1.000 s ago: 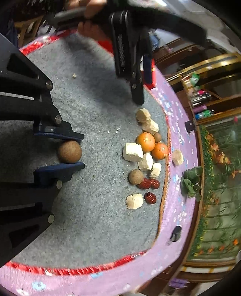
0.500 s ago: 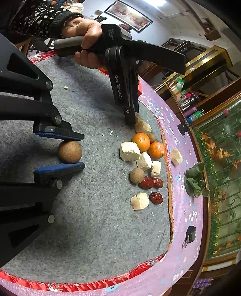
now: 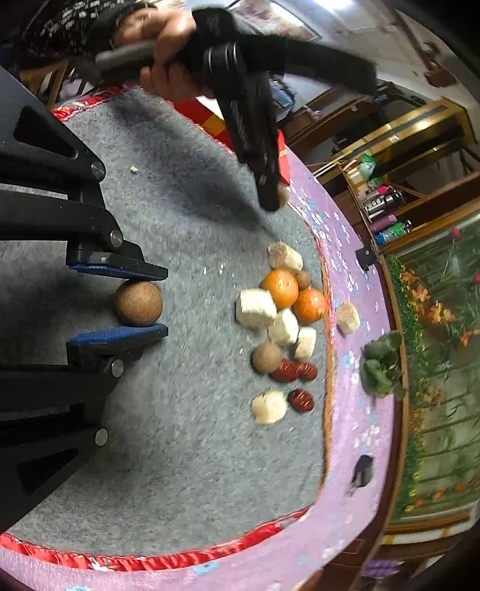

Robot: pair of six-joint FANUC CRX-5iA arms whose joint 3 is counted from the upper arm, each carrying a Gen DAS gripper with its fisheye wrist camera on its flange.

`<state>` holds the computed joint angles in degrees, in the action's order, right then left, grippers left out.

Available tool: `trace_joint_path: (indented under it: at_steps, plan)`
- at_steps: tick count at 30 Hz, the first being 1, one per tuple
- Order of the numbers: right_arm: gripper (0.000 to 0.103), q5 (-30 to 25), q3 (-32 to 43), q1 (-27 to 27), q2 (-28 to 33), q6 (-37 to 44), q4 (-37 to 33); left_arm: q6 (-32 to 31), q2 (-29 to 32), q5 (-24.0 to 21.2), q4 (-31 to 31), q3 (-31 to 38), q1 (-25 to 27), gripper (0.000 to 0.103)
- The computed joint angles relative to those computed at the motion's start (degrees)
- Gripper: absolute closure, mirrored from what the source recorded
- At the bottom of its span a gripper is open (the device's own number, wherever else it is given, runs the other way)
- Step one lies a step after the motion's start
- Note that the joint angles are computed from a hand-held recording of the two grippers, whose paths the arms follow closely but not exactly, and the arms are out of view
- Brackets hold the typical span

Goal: Organize fruits
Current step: 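Drop the beige cube into the white tray while the right tool drops the brown fruit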

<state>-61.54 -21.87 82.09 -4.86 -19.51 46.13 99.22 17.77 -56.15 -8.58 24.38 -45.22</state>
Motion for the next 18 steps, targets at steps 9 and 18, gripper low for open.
trace_joint_path:
  at_steps: [9,18]
  plan:
    - [0.08,6.96,7.76,-3.26,7.15,4.13,7.28,16.89,-12.75,0.21,-14.59,-9.58,-0.07,0.087]
    - [0.08,11.77,24.43,-6.52,19.88,15.49,5.14,25.32,-19.19,-1.78,-21.98,-15.58,2.73,0.087]
